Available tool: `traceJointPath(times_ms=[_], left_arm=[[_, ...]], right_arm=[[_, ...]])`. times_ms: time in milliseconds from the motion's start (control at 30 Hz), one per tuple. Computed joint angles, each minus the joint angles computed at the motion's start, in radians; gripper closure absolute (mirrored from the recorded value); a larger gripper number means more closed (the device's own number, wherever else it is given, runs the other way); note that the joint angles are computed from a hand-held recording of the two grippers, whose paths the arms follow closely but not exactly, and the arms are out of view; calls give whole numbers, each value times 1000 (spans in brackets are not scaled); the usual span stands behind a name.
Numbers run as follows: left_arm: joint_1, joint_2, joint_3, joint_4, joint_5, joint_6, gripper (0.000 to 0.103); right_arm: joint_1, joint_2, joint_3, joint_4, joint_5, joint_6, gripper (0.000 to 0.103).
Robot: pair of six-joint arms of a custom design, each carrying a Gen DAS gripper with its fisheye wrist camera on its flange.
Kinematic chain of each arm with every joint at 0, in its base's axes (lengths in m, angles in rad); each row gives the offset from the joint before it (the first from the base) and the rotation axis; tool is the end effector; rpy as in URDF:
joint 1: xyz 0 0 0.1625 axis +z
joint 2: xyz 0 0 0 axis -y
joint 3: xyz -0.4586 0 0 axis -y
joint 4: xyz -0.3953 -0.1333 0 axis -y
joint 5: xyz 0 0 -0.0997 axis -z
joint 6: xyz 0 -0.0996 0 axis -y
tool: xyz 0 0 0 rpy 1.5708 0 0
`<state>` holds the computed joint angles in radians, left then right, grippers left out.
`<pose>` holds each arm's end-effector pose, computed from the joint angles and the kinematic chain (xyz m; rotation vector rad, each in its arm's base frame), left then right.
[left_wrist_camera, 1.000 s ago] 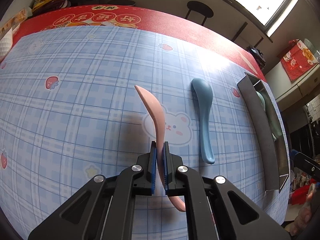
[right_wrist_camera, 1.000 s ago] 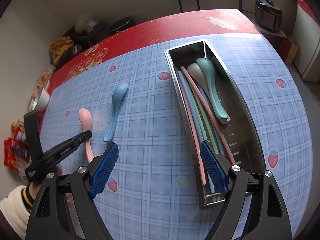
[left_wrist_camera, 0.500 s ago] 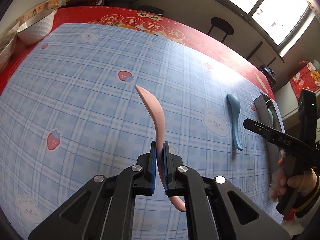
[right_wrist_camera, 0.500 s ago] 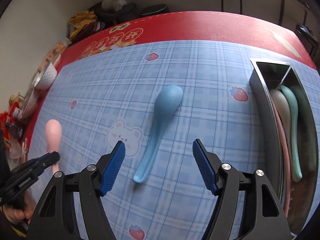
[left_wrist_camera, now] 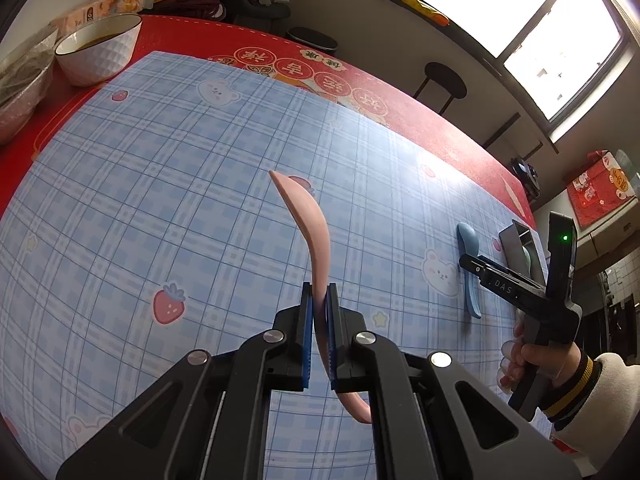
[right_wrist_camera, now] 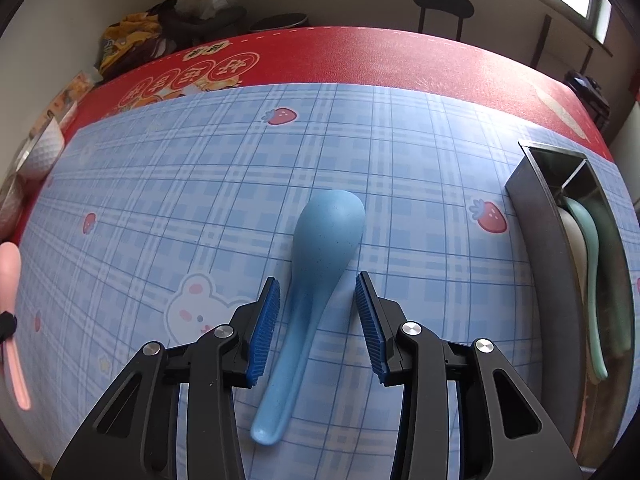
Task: Organize utensils
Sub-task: 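Close the right tool on the blue spoon handle while the left tool holds the pink spoon, then lift the blue spoon and lower it into the steel tray with the right tool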
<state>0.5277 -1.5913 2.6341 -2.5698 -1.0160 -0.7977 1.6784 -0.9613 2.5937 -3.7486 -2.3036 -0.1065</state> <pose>-0.1532 -0.3043 0.1906 0.3489 2.6909 -0.5789 0.1051 -0.3526 0.1324 0.0003 -2.3481 0.6535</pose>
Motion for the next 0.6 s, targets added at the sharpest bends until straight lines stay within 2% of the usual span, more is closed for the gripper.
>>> traceJointPath(times_ms=[100, 233, 333, 600], left_arm=[[20, -9, -2, -4, -9, 26, 97], [36, -12, -6, -17, -22, 52, 97], [46, -10, -9, -34, -33, 74, 97], [46, -33, 6, -37, -46, 65, 97]], right_arm=[[15, 4, -2, 19, -20, 8, 73], [21, -25, 2, 85, -11, 54, 85], [49, -11, 2, 103, -37, 65, 86], [119, 8, 11, 123, -12, 95, 86]])
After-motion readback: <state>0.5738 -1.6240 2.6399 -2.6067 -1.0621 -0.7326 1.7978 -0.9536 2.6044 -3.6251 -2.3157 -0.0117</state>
